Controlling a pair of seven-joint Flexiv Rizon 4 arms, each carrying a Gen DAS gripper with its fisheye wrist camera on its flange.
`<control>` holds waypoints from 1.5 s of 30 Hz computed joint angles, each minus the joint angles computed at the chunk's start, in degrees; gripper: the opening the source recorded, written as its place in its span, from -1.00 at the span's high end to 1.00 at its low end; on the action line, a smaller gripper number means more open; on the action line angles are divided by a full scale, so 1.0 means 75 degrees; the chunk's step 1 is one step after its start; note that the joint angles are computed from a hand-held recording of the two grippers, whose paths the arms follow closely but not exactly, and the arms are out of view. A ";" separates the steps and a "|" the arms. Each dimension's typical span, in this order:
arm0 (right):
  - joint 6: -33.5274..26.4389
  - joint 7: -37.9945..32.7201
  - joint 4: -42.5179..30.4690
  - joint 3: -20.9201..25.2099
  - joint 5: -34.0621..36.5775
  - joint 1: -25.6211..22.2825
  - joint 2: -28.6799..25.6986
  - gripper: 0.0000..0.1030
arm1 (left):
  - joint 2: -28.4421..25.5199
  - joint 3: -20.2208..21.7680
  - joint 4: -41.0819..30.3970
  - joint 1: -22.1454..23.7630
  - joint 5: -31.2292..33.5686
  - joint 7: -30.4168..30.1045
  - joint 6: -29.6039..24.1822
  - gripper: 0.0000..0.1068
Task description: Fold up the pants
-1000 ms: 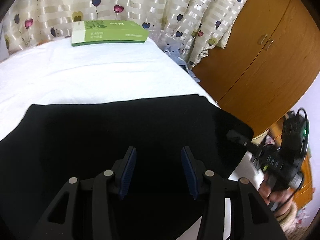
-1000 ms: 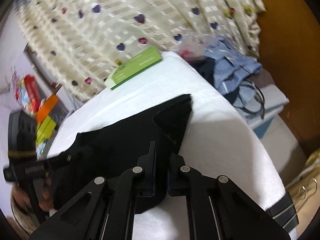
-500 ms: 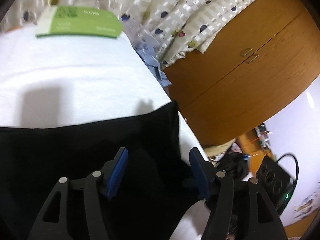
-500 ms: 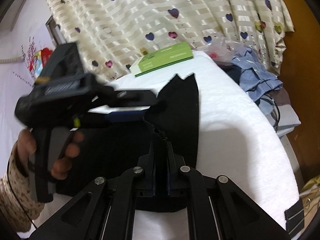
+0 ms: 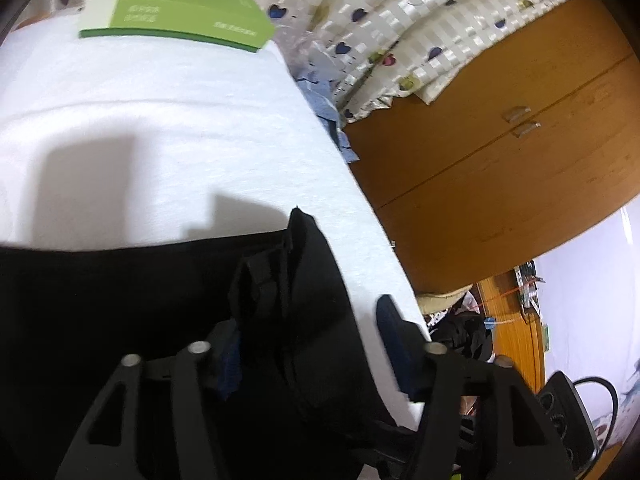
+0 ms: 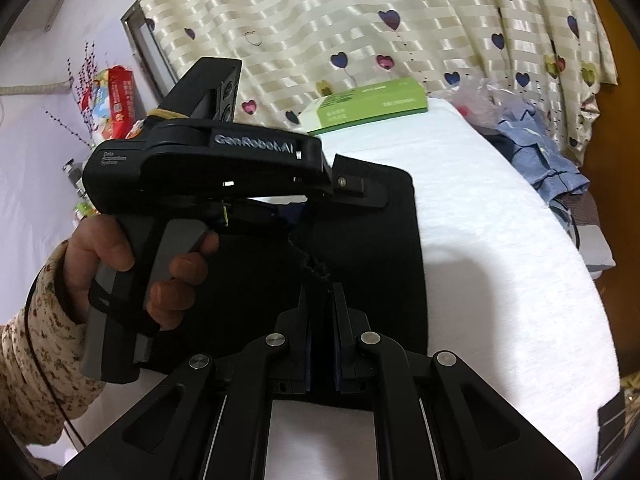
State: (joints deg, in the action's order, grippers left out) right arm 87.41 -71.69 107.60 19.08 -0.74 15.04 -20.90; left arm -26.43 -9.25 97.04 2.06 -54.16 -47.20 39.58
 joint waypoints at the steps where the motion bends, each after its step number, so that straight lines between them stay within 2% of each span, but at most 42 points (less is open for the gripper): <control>1: -0.0003 -0.0016 -0.0013 0.0027 0.0005 0.0003 -0.0004 0.85 | 0.0033 0.0041 0.0046 -0.0009 0.0030 -0.0023 0.0070 0.20; 2: 0.0000 -0.0038 -0.0033 0.0059 0.0007 0.0010 -0.0008 0.85 | 0.0050 0.0065 0.0076 -0.0010 0.0044 -0.0038 0.0129 0.35; 5: 0.0051 -0.0145 -0.0090 0.0248 0.0106 -0.0060 -0.0028 0.85 | 0.0187 0.0092 0.0269 0.0049 -0.0095 0.0075 0.0275 0.63; 8: 0.0108 -0.0191 -0.0110 0.0288 0.0120 0.0007 -0.0003 0.85 | 0.0279 0.0130 0.0387 0.0108 -0.0237 0.0123 0.0343 0.84; 14: 0.0145 -0.0448 -0.0337 0.0723 0.0285 -0.0084 -0.0106 0.86 | 0.0624 0.0245 0.0753 0.0267 -0.0753 0.0548 0.0404 0.89; 19: 0.0093 -0.0592 -0.0561 0.0821 0.0262 0.0099 -0.0246 0.86 | 0.0957 0.0432 0.1040 0.0365 -0.1201 0.0999 0.0504 0.88; 37: -0.0310 -0.1577 -0.1480 0.1848 0.0828 0.0085 -0.0953 0.88 | 0.1331 0.0947 0.1595 0.0791 -0.1678 0.1614 0.0611 0.88; 45: -0.0703 -0.1974 -0.1880 0.1922 0.1181 0.0301 -0.1209 0.88 | 0.1359 0.1087 0.1796 0.0997 -0.1872 0.1727 0.0750 0.88</control>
